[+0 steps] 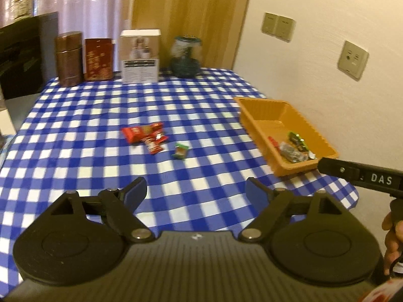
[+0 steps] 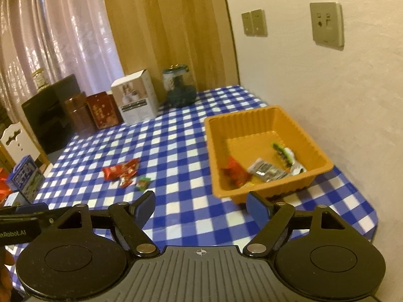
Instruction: Organize snacks
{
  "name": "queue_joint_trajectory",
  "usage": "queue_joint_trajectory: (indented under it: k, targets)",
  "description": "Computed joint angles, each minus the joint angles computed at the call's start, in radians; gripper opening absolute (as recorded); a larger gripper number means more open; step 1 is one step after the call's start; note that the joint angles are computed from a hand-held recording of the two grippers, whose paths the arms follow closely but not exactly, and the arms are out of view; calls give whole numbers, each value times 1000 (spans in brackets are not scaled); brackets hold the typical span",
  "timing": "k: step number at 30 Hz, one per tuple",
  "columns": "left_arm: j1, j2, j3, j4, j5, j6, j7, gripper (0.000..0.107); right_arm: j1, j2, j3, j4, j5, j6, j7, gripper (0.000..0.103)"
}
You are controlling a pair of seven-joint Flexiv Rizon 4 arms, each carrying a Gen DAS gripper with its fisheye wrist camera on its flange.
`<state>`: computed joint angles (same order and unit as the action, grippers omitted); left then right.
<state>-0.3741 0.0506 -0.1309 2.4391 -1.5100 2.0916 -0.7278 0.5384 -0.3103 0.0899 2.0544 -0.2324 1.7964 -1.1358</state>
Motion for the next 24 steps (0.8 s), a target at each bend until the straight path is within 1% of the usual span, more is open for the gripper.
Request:
queue_joint_trajectory:
  k: [4,7,10,14,15,21,24]
  targets:
    - [6,16,10,27,-6,12,-17,84,1,-6,17,-1,-3,-1,0,79]
    - [11,18,14,29,-28,18,-4,84,8,-16,19,-9,-6,2,-2,79]
    - [26,18,26,38,2,9,-23,84,13,-29,21,-18,-8,5,-4,79]
    - [57,8,38,33,28,-5,-1,84,27,-52,20,-41,-7,4,-4,79]
    - [65,5,42,35,45,-9,-4,84,26,-61,25,-51,-9,-1,-2,79]
    - [137,-33,69,10,106,-44,58,84,47,-124,30,-123,-25,-17,6,79]
    - [183,-54,100,7,210,-85,28,84,40,-172,53,-183,-44,-40,8,79]
